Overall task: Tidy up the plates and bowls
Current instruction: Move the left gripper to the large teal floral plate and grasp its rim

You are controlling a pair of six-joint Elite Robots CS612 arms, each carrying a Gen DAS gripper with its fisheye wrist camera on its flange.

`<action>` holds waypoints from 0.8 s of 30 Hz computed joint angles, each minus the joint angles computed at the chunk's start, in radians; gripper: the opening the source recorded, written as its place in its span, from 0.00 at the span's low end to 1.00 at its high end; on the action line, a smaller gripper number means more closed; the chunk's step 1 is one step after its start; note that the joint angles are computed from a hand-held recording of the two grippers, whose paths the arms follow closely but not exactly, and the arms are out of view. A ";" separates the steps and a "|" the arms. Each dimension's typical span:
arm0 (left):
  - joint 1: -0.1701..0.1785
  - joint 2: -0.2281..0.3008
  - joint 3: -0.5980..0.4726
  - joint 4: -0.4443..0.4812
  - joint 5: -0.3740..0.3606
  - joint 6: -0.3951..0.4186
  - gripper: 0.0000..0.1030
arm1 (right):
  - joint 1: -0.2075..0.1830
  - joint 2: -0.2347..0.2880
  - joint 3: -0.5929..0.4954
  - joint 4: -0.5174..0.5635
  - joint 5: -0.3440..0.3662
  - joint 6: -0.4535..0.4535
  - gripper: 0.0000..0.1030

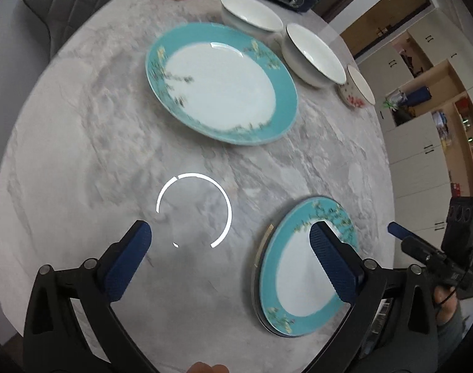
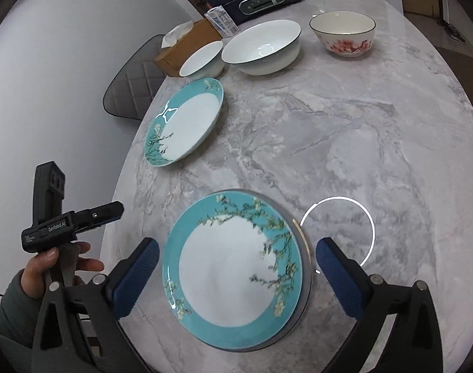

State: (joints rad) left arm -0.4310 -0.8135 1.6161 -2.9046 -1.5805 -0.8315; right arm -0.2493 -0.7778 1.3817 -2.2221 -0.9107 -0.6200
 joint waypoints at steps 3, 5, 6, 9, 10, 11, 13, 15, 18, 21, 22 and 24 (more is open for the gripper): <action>0.021 0.002 -0.008 -0.020 0.040 0.004 1.00 | 0.017 0.043 -0.076 -0.002 0.025 0.030 1.00; 0.034 0.009 -0.020 -0.032 0.076 0.014 1.00 | 0.032 0.079 -0.150 0.068 0.052 0.036 1.00; 0.042 0.015 -0.035 -0.016 0.075 0.028 1.00 | 0.039 0.097 -0.184 0.083 0.069 0.044 1.00; 0.065 0.032 -0.071 0.011 0.082 0.051 1.00 | 0.065 0.155 -0.284 0.121 0.109 0.045 1.00; 0.073 0.042 -0.089 0.019 0.073 0.061 1.00 | 0.076 0.176 -0.322 0.149 0.112 0.049 1.00; 0.082 0.050 -0.109 0.041 0.072 0.067 1.00 | 0.085 0.196 -0.358 0.181 0.115 0.053 1.00; 0.097 0.070 -0.148 0.073 0.067 0.083 1.00 | 0.101 0.239 -0.434 0.250 0.124 0.059 1.00; 0.113 0.088 -0.188 0.122 0.057 0.098 1.00 | 0.117 0.275 -0.493 0.289 0.114 0.058 0.98; 0.140 0.120 -0.237 0.152 0.009 0.081 0.99 | 0.135 0.314 -0.555 0.320 0.093 0.051 0.89; 0.150 0.145 -0.277 0.201 0.012 0.093 0.99 | 0.146 0.340 -0.593 0.318 0.067 0.074 0.80; 0.153 0.152 -0.288 0.207 0.005 0.093 0.99 | 0.147 0.351 -0.612 0.337 0.069 0.077 0.78; 0.156 0.164 -0.304 0.211 0.001 0.101 0.99 | 0.151 0.367 -0.636 0.336 0.059 0.092 0.75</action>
State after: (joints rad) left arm -0.2745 -0.6494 1.3124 -2.6933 -1.5795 -0.7308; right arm -0.0981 -0.4107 0.7454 -1.8864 -0.8517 -0.5282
